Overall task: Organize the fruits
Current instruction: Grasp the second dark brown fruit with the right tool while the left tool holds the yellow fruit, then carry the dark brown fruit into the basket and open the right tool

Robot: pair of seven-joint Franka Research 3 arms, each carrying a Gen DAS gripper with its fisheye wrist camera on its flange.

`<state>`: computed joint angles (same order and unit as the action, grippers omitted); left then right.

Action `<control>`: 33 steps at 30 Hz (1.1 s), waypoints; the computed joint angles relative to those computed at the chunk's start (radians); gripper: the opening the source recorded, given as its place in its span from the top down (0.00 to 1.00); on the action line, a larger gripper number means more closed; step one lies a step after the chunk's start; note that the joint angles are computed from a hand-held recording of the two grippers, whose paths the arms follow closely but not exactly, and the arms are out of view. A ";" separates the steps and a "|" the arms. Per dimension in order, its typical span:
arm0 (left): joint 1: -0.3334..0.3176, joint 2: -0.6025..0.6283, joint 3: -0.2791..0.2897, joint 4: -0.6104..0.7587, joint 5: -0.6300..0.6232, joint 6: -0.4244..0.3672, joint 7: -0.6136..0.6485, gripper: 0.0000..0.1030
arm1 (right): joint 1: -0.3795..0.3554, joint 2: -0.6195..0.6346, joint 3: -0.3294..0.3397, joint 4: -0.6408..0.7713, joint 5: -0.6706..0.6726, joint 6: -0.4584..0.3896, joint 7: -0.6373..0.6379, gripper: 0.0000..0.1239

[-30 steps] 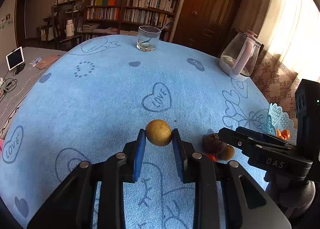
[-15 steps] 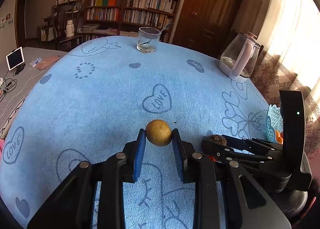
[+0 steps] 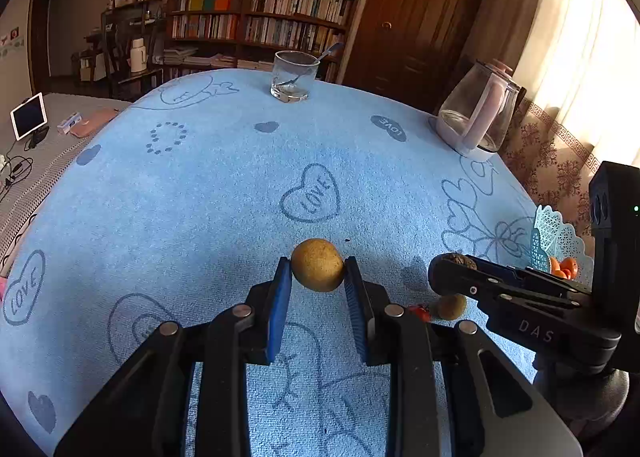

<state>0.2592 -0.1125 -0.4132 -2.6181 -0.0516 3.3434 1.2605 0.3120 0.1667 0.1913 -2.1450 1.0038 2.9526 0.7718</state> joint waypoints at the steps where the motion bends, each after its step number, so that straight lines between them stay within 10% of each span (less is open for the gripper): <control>1: -0.006 0.002 0.006 0.001 0.004 0.001 -0.001 0.73 | -0.007 -0.010 0.004 -0.004 0.025 0.000 -0.019 0.68; 18: -0.076 0.001 0.052 -0.006 0.040 -0.001 -0.010 0.73 | -0.007 -0.162 -0.092 -0.101 0.360 0.081 -0.250 0.68; 33: 0.047 -0.001 -0.101 0.003 0.008 -0.017 0.016 0.73 | -0.076 -0.257 -0.170 -0.200 0.588 0.121 -0.407 0.68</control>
<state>0.3057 -0.1137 -0.5140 -2.6154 -0.0435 3.3259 1.2768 0.2365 -0.0902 0.0213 -2.3454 1.5920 3.0736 0.3651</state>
